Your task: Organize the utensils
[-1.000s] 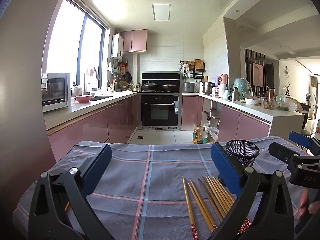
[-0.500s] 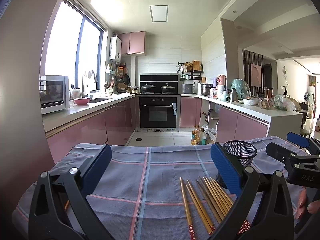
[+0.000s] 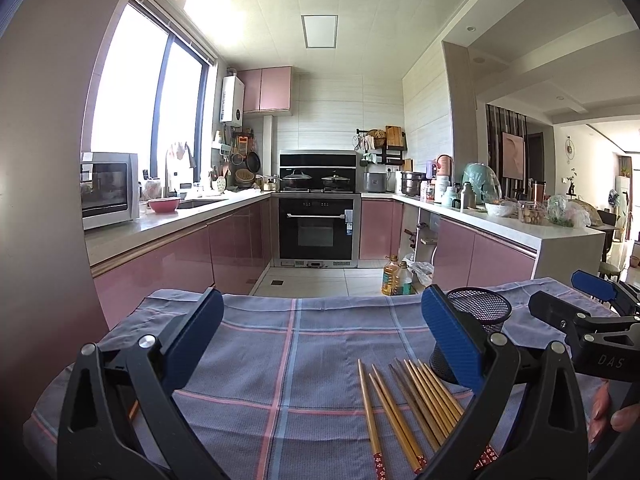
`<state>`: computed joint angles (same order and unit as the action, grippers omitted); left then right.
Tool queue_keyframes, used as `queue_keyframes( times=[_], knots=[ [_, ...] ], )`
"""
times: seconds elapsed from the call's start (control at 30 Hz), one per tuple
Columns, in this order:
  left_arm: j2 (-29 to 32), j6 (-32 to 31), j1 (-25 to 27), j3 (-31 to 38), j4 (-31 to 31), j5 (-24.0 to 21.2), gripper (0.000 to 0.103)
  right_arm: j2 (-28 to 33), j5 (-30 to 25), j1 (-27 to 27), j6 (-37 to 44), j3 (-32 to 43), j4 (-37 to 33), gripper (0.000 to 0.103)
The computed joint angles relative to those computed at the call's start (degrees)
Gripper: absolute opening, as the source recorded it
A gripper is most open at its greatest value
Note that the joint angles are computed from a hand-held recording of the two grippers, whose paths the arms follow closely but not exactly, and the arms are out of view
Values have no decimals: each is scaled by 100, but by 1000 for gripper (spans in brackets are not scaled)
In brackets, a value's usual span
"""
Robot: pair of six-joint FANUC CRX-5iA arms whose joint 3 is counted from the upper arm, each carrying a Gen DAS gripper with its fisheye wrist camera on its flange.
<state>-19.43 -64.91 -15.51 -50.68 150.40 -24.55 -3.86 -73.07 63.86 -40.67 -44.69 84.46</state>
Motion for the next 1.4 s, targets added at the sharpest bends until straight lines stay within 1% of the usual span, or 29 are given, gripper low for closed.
queue_keyframes(
  times=[0.77,1.4],
  knots=[
    [-21,-64,-36,5,91,31,97,11,-18,5,3,13,18,97],
    [-3,-1,-2,-4,20,-6,98,30,-59,33,6,38,3,97]
  ],
)
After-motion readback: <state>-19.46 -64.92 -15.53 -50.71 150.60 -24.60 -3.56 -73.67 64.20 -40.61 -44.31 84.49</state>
